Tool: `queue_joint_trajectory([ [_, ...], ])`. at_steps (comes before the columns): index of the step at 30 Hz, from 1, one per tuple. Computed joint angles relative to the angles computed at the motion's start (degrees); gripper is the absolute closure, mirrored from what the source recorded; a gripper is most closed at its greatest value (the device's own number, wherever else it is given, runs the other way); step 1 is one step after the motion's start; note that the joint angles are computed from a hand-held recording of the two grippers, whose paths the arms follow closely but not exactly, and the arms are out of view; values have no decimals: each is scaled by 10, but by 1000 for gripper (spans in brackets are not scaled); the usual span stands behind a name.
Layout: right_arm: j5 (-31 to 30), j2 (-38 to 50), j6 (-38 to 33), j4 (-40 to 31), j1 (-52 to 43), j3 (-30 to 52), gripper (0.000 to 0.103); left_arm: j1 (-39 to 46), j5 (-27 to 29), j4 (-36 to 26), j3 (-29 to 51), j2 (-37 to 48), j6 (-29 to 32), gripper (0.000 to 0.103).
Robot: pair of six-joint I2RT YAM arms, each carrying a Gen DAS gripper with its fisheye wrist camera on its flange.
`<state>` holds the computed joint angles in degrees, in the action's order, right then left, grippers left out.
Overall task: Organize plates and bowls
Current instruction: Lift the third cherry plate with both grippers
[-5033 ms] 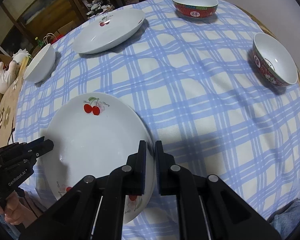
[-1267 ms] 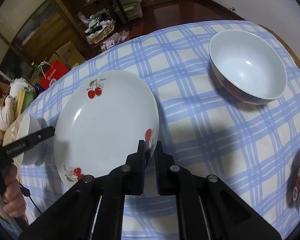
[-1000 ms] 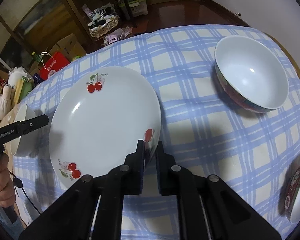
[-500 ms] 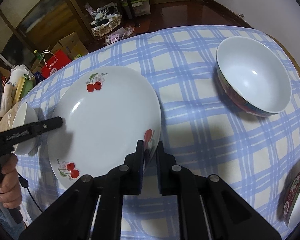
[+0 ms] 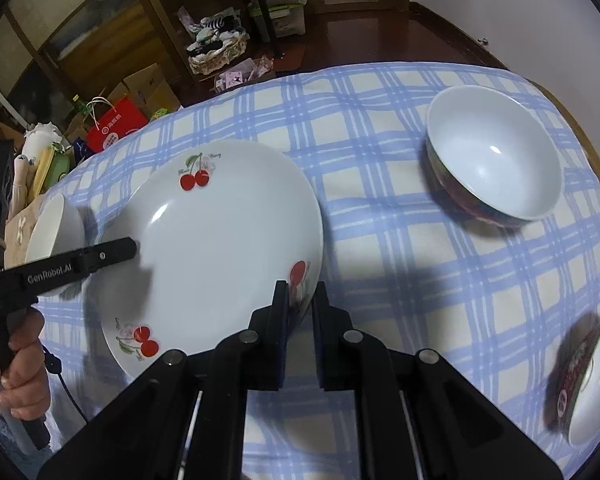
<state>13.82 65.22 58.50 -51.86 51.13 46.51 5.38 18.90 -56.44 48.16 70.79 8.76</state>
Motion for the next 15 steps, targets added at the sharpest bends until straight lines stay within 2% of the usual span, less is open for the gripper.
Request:
queue_joint_trajectory([
  [6,-35,-94,78,6,10,-53,94,9,1,-66,-4,-56,36,90],
  [15,20,-117,181,-67,129,-26,94,43,6,-162,-3,-123,77,90],
])
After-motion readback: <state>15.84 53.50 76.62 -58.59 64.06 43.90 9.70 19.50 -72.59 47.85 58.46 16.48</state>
